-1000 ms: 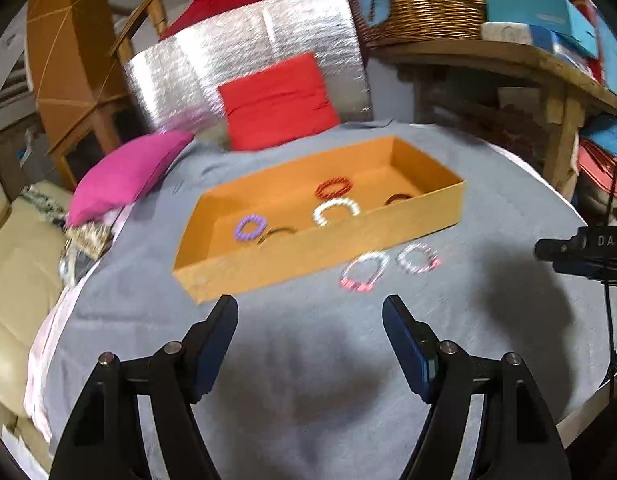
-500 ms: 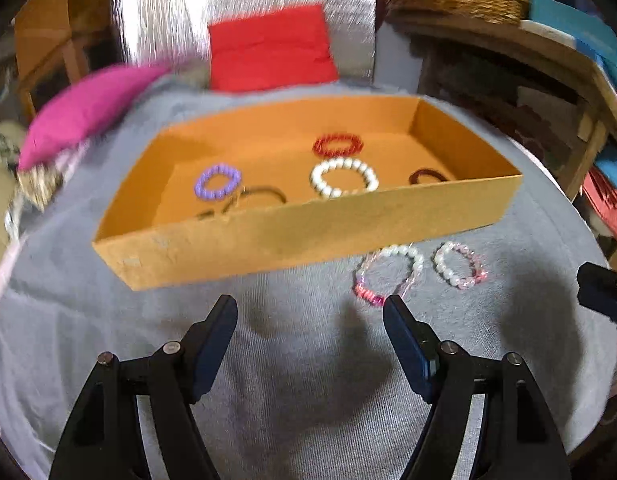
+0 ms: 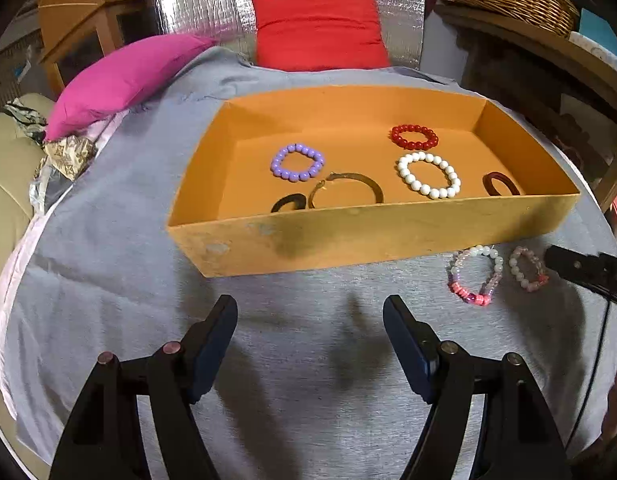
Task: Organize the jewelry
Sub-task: 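Withdraw both open tools from the box toward the two pink bracelets, then grasp the pink-white beaded bracelet with the left tool while the right tool grasps the pink-clear bracelet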
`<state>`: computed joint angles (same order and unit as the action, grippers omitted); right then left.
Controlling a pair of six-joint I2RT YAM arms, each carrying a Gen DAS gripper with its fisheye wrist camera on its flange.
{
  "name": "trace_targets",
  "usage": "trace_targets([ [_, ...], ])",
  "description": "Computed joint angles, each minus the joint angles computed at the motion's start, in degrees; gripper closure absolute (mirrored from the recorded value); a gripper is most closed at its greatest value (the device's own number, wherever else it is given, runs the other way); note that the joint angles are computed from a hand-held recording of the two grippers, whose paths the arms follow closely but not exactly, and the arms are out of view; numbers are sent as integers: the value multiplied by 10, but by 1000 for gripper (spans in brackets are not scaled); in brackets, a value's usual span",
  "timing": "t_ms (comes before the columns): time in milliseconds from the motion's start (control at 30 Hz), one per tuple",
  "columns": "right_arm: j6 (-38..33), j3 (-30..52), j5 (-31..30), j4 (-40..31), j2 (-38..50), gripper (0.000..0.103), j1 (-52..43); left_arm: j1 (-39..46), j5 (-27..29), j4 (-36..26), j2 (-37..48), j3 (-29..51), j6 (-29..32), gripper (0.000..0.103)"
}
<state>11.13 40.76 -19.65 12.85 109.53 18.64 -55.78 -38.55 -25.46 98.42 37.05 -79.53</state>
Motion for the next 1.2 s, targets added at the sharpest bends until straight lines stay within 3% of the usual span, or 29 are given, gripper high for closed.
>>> trace_targets([
  [133,-11,27,41,-7,30,59,30,-7,-13,-23,1,7,-9,27],
  [200,-18,28,79,-2,36,65,49,0,-15,-14,-4,3,0,27],
  [333,-42,18,147,14,35,87,72,-4,-25,-21,2,13,-3,27],
  [400,-53,9,156,21,31,92,75,-6,-28,-22,8,18,0,27],
  [567,-74,-4,140,24,18,92,51,-12,-34,-29,18,30,0,27],
  [1033,-113,-57,20,5,-48,92,-44,-14,-35,-3,60,67,41,27],
  [1133,-117,-54,5,3,-47,92,-60,-10,-30,23,64,66,60,27],
  [1200,-115,-52,-10,-1,-47,92,-75,-1,-17,72,57,53,93,27],
])
